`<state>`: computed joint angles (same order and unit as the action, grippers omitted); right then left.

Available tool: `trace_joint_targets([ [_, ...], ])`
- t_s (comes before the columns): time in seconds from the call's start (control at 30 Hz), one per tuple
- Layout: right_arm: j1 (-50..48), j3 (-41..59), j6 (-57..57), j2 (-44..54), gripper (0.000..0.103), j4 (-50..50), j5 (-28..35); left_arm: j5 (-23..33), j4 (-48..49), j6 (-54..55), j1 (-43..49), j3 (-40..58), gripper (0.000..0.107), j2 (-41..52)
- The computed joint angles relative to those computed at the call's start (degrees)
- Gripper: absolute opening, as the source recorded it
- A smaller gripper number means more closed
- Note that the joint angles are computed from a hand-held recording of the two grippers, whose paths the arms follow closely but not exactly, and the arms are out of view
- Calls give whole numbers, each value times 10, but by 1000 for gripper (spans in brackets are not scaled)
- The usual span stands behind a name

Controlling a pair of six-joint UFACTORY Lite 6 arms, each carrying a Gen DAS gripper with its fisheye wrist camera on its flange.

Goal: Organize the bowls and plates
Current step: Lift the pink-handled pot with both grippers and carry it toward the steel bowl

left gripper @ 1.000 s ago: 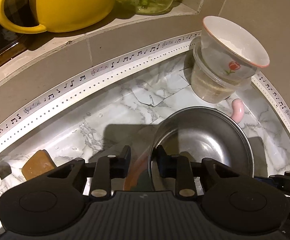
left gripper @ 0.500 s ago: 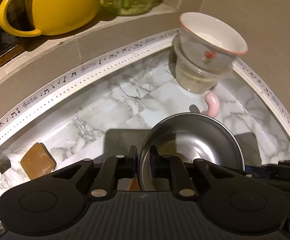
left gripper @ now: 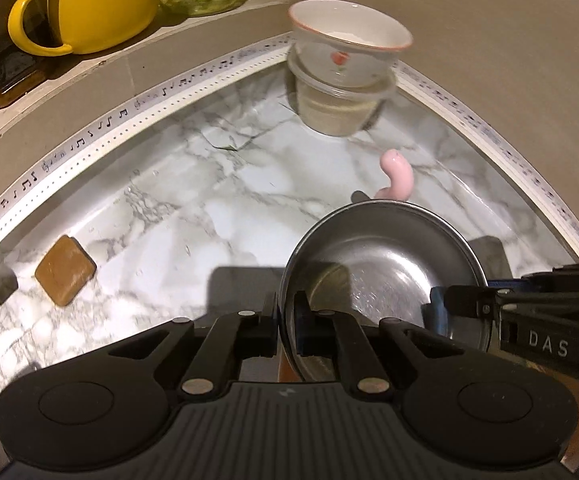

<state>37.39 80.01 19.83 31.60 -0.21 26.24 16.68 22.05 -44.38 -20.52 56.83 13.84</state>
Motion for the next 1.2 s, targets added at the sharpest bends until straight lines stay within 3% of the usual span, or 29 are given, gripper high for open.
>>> trace_joint_targets([
  [0.2,-11,-98,-14,-94,9,10,-19,21,-33,37,-20,-49,7,-76],
  [0.57,-75,-271,-72,-318,9,54,-8,121,12,-36,-149,-25,7,-150],
  [0.93,-218,-407,-160,-579,9,75,94,195,45,-95,-300,134,7,-61],
  [1.07,-323,-439,-250,-667,10,112,156,213,47,-103,-358,218,7,7],
  [1.2,-495,-475,-411,-739,10,185,225,222,34,-96,-399,307,7,81],
])
